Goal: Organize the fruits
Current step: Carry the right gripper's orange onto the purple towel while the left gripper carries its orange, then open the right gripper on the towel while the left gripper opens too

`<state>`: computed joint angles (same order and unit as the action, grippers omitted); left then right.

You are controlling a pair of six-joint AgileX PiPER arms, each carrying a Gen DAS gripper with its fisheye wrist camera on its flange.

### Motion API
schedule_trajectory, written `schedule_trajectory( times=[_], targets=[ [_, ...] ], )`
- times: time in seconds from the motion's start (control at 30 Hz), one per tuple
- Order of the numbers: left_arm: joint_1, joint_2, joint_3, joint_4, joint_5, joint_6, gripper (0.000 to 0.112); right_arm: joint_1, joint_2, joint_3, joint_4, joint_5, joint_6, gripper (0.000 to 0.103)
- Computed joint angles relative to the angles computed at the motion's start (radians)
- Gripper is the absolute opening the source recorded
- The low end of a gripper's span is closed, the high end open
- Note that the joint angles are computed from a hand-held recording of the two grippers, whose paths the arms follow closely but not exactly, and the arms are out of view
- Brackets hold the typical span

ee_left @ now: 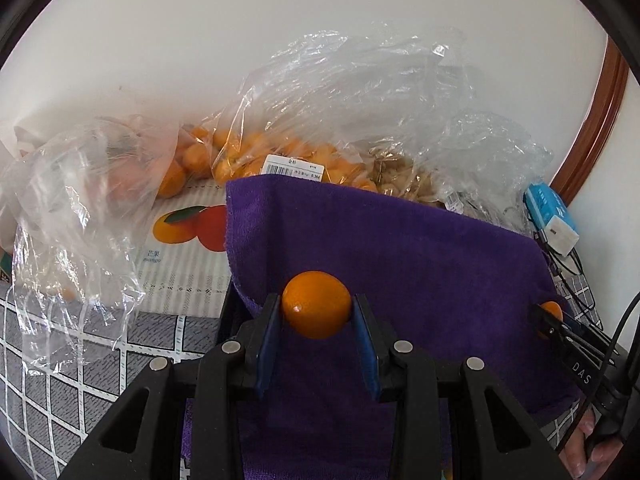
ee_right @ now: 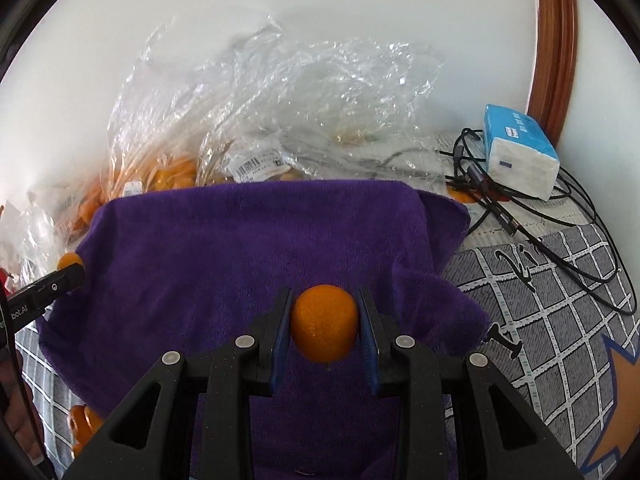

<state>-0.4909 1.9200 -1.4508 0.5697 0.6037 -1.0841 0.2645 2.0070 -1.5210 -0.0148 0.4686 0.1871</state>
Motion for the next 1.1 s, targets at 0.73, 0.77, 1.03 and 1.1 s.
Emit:
schedule_trajectory(
  times=[0.73, 0.77, 1.03, 1.1],
  targets=[
    [0.017, 0.085, -0.1, -0.186, 0.073, 0.2, 0.033, 0.032, 0.059, -0.037, -0.092, 0.039, 0.056, 0.033],
    [0.019, 0.084, -0.1, -0.194, 0.071, 0.204, 0.034, 0.033, 0.06, -0.039, -0.092, 0.04, 0.056, 0.035],
    [0.01, 0.033, -0.079, -0.152, 0.062, 0.168, 0.052, 0.06, 0.003, 0.0, -0.165, 0.007, 0.116, 0.06],
    [0.009, 0.015, -0.07, -0.155, 0.057, 0.162, 0.052, 0.07, -0.022, 0.016, -0.238, 0.003, 0.204, 0.066]
  ],
)
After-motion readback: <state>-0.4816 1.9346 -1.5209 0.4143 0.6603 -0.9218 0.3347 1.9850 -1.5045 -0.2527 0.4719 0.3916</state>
